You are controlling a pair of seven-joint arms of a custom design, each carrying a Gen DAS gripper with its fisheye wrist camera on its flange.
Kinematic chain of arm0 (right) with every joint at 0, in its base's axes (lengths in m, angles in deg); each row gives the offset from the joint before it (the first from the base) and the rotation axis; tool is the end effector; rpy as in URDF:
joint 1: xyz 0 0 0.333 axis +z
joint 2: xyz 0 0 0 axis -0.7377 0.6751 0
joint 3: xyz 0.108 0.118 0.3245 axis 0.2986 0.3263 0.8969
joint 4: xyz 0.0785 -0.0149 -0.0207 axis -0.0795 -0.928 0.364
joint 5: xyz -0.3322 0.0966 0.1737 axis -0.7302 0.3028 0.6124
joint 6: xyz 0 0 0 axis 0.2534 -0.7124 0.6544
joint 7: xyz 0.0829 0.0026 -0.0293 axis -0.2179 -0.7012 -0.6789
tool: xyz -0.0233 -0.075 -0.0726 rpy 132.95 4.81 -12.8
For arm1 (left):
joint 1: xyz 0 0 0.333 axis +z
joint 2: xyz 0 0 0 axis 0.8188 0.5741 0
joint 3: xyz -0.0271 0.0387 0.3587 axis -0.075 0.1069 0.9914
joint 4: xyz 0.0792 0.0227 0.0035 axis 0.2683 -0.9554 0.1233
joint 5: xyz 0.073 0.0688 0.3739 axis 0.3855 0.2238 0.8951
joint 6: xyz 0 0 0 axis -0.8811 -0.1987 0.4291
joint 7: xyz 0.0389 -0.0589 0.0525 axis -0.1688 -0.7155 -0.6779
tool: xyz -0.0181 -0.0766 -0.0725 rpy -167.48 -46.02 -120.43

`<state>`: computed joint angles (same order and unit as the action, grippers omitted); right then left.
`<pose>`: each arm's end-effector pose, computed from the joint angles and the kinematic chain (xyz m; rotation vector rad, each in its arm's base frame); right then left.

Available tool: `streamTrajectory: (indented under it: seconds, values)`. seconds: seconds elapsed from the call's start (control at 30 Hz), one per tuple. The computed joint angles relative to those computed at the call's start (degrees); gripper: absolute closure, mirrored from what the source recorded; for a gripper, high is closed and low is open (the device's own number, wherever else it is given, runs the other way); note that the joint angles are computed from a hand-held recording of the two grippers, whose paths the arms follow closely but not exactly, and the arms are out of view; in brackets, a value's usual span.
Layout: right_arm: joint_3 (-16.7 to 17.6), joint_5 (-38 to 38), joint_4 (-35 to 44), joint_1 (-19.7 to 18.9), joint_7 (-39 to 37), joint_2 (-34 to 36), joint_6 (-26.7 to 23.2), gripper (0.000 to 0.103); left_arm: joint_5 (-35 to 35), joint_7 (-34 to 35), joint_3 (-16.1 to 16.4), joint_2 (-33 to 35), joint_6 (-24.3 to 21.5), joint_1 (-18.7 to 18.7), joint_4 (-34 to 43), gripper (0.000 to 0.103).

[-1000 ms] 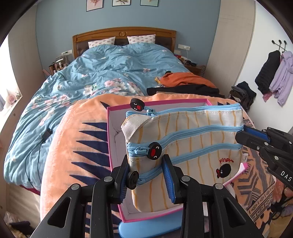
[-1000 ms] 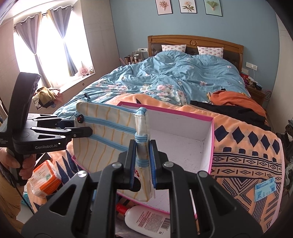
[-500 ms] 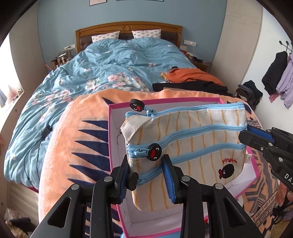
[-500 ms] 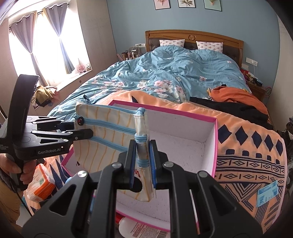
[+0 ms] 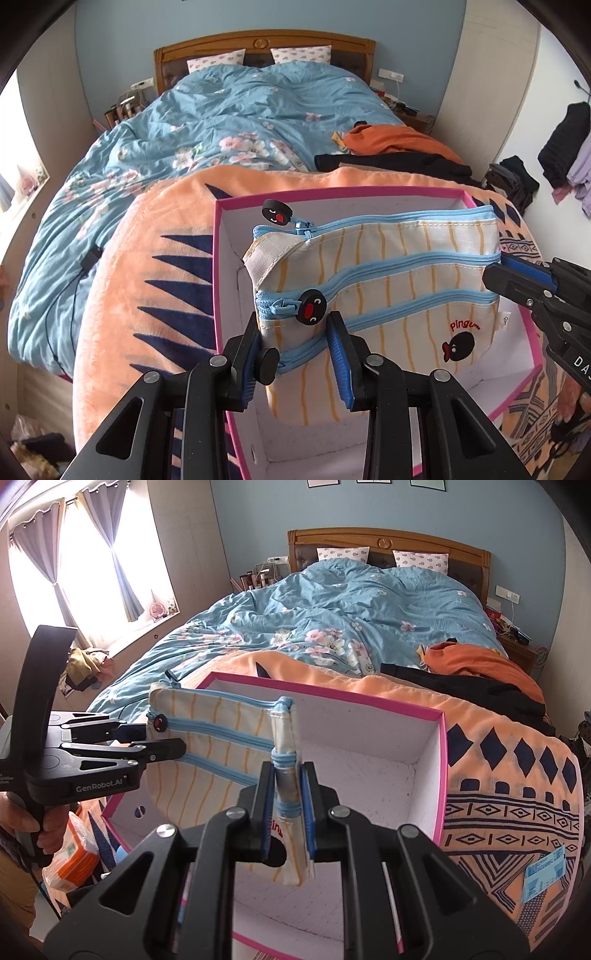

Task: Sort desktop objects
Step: 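Carry the pouch with the right gripper over the pink box, then lower the pouch into the pink box and open the right gripper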

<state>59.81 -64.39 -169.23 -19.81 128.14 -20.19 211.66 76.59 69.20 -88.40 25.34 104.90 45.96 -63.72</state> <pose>0.5340 0.3477 0.5955 -1.6859 1.7334 -0.6054 0.6381 -0.2861 0.5607 -1.1275 2.6293 -0.8236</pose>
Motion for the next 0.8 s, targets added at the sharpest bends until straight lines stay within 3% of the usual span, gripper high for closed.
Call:
streamTrajectory:
  seconds: [0.8]
  values:
    - [-2.31,6.30,5.06,1.26,-6.87,5.41,-2.26,0.087,8.24,-7.50,0.79,6.16,-2.01,-2.12,6.40,0.069]
